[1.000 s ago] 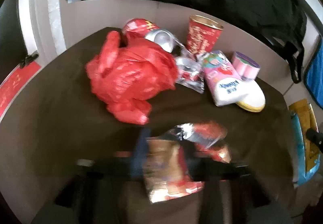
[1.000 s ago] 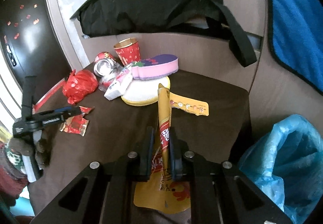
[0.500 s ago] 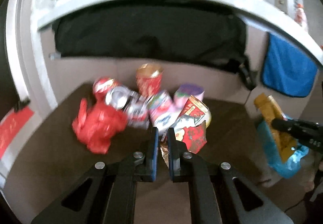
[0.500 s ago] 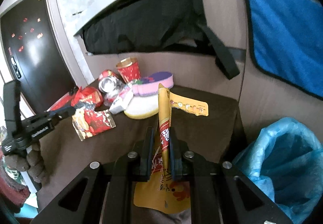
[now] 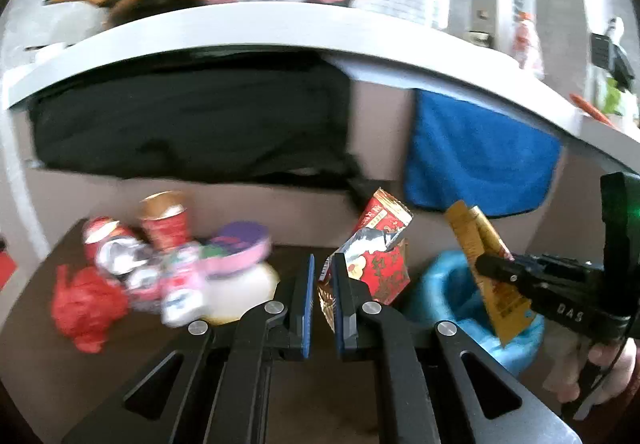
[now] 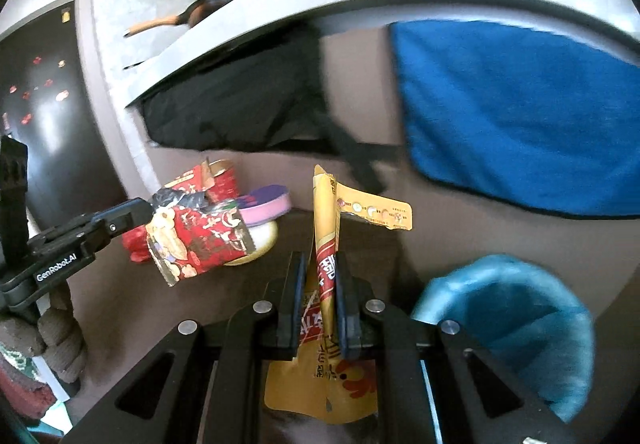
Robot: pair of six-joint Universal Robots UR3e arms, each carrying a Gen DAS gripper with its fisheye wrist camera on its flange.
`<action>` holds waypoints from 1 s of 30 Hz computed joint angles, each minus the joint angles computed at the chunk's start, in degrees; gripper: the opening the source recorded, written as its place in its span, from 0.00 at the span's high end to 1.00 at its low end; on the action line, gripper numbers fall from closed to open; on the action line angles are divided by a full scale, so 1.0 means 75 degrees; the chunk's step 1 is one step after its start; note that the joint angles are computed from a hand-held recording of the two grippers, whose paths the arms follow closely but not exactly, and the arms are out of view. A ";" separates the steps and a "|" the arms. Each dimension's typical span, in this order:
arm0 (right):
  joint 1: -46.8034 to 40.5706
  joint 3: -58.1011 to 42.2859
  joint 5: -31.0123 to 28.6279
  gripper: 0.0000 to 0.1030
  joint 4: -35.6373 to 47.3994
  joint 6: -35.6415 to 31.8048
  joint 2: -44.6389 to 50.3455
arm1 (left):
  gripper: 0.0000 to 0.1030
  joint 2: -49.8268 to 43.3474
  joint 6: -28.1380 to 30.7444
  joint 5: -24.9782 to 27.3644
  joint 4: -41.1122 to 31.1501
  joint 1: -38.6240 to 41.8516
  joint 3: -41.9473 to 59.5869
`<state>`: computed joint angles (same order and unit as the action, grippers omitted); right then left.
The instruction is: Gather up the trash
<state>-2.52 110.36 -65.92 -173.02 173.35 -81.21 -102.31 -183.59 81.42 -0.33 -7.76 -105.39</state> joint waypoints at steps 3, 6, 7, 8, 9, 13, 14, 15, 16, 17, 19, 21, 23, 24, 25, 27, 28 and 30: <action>-0.0676 0.0550 0.0113 0.88 -0.0074 -0.0236 -0.0514 | 0.92 -0.0869 -0.0327 -0.0059 -0.0019 -0.0615 0.0960; -0.1520 0.1140 0.0457 0.88 -0.0096 -0.0503 -0.1020 | 0.92 -0.1816 -0.0590 -0.0057 -0.0193 -0.1147 0.2014; -0.1829 0.1322 0.0595 0.88 -0.0077 -0.0599 -0.1171 | 0.92 -0.2186 -0.0671 -0.0047 -0.0403 -0.1337 0.2493; -0.2107 0.1476 0.0700 0.88 -0.0071 -0.0679 -0.1281 | 0.92 -0.2428 -0.0719 -0.0067 -0.0564 -0.1439 0.2811; -0.2300 0.1569 0.0773 0.88 -0.0069 -0.0723 -0.1333 | 0.92 -0.2757 -0.0790 -0.0098 -0.0782 -0.1574 0.3244; -0.3124 0.1925 0.1154 0.88 -0.0086 -0.0907 -0.1342 | 0.92 -0.3643 -0.0900 -0.0076 -0.1377 -0.1989 0.4444; -0.3254 0.1985 0.1224 0.88 -0.0123 -0.0939 -0.1290 | 0.92 -0.3811 -0.0900 -0.0061 -0.1488 -0.2047 0.4676; -0.3369 0.2026 0.1298 0.88 -0.0171 -0.0971 -0.1203 | 0.92 -0.4016 -0.0910 -0.0026 -0.1640 -0.2120 0.4980; -0.3419 0.2032 0.1333 0.88 -0.0218 -0.0971 -0.1115 | 0.92 -0.4225 -0.0915 -0.0018 -0.1789 -0.2175 0.5277; -0.3475 0.2036 0.1374 0.88 -0.0281 -0.0980 -0.0996 | 0.92 -0.4370 -0.0917 -0.0019 -0.1914 -0.2206 0.5494; -0.3471 0.2023 0.1361 0.88 -0.0451 -0.0942 -0.0731 | 0.92 -0.4657 -0.0908 0.0032 -0.2146 -0.2284 0.5912; -0.3472 0.1975 0.1372 0.88 -0.0584 -0.0929 -0.0442 | 0.92 -0.4865 -0.0876 0.0042 -0.2321 -0.2307 0.6217; -0.3387 0.1874 0.1304 0.88 -0.0701 -0.0849 -0.0167 | 0.92 -0.5092 -0.0858 0.0053 -0.2535 -0.2343 0.6544; -0.3394 0.1828 0.1326 0.88 -0.0731 -0.0840 -0.0002 | 0.92 -0.5221 -0.0857 0.0109 -0.2664 -0.2379 0.6749; -0.3300 0.1687 0.1272 0.88 -0.0732 -0.0751 0.0146 | 0.92 -0.5362 -0.0844 0.0106 -0.2797 -0.2392 0.6952; -0.3295 0.1580 0.1305 0.88 -0.0743 -0.0733 0.0392 | 0.92 -0.5487 -0.0839 0.0058 -0.2925 -0.2373 0.7104; -0.3304 0.1557 0.1317 0.87 -0.0748 -0.0751 0.0465 | 0.92 -0.5574 -0.0838 -0.0003 -0.3021 -0.2358 0.7233; -0.3273 0.1487 0.1320 0.82 -0.0777 -0.0762 0.0619 | 0.91 -0.5728 -0.0825 -0.0224 -0.3255 -0.2301 0.7490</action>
